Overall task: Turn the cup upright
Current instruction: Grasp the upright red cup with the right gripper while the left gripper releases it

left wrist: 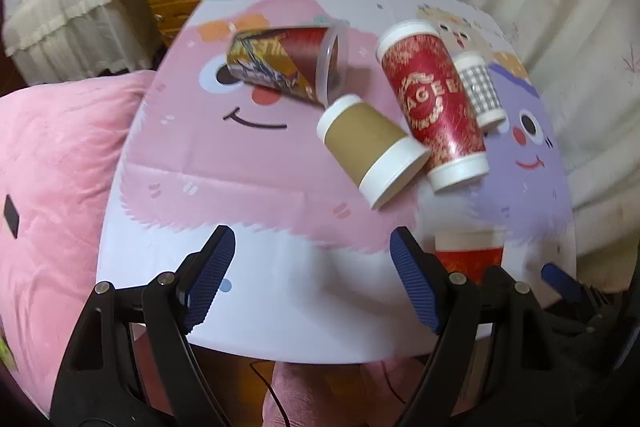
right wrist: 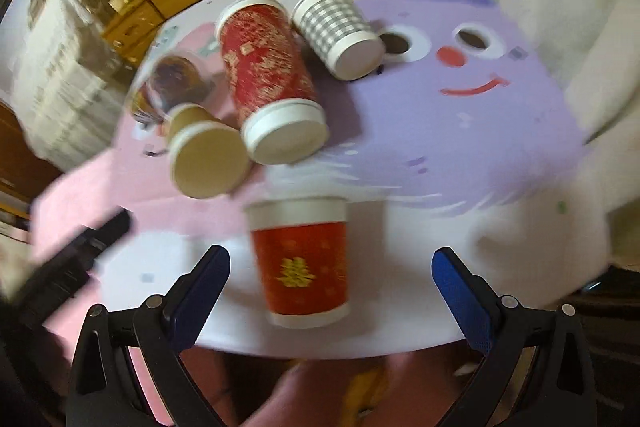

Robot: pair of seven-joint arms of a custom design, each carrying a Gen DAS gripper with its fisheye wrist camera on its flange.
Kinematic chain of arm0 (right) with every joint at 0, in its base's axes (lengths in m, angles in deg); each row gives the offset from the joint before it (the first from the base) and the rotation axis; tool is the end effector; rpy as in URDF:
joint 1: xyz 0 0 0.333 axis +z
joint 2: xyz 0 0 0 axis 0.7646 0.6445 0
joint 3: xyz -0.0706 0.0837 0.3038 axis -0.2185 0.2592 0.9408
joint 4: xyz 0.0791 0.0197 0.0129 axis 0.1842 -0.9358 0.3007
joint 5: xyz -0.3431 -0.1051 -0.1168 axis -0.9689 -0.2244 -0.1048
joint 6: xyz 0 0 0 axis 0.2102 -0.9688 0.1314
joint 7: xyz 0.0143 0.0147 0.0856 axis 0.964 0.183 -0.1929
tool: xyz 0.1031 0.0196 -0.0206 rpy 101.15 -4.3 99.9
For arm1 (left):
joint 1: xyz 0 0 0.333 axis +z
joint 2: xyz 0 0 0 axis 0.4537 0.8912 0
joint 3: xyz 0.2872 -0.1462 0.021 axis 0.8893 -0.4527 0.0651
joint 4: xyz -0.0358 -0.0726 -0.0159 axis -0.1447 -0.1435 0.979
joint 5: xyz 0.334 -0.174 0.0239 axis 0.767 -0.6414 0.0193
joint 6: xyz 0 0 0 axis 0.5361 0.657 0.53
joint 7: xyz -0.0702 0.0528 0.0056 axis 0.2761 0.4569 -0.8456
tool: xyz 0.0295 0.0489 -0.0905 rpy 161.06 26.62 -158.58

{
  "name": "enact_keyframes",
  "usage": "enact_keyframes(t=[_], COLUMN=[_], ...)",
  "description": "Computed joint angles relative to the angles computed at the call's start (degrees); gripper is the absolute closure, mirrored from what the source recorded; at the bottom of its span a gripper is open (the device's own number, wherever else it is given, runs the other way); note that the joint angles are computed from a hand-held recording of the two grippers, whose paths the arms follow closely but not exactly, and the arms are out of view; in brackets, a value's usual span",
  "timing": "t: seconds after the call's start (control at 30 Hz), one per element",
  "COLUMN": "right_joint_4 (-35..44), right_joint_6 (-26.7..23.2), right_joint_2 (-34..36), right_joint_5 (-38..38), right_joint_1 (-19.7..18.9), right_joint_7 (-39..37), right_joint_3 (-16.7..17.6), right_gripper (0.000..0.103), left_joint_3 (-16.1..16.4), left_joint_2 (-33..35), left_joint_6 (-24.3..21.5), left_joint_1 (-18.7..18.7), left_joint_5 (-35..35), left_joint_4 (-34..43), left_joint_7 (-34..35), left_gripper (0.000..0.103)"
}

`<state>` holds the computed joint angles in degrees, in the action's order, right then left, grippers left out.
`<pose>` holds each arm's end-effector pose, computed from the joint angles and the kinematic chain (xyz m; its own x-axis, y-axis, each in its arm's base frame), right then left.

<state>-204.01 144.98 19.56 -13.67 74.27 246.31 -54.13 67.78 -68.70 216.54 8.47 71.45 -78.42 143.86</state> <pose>0.4730 0.2894 0.4770 -0.5297 -0.8456 -0.0660 -0.7703 0.5122 -0.3798 0.5934 -0.3174 0.5121 -0.3462 -0.9331 0.0977 -0.8779 0.2855 -0.3843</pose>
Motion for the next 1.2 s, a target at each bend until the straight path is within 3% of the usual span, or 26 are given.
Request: enact_keyframes(t=[0.13, 0.4, 0.6, 0.87, 1.2], right_joint_4=[1.66, 7.52, 10.79, 12.52, 6.16], right_joint_6=[-3.57, -7.88, -6.85, -9.44, -12.66], right_joint_2=[2.76, 9.62, 12.61, 11.69, 8.91], right_joint_5=[-8.97, -14.99, -11.04, -14.41, -42.88], right_joint_1=[2.49, 6.32, 5.55, 6.89, 10.72], right_joint_7=[7.91, 15.14, 12.46, 12.66, 32.15], right_joint_3=[1.58, 0.45, -1.17, -2.07, -0.87], right_gripper=[0.000, 0.005, 0.035, 0.036, 0.039], left_joint_3=[-0.94, -1.41, -1.33, -1.14, -1.20], left_joint_2=[-0.78, -3.86, -5.67, -6.52, -7.98], left_joint_6=[2.42, 1.67, -0.51, -4.80, -6.50], left_joint_1=[2.01, 3.84, 4.96, 5.32, 5.12], left_joint_5=[-4.13, -7.38, -10.46, -11.15, -11.12], left_joint_4=[-2.36, -7.21, -8.31, -6.26, -4.45], left_joint_7=[5.27, 15.69, 19.89, 21.70, 23.00], left_gripper=[0.025, 0.025, 0.025, 0.025, 0.025])
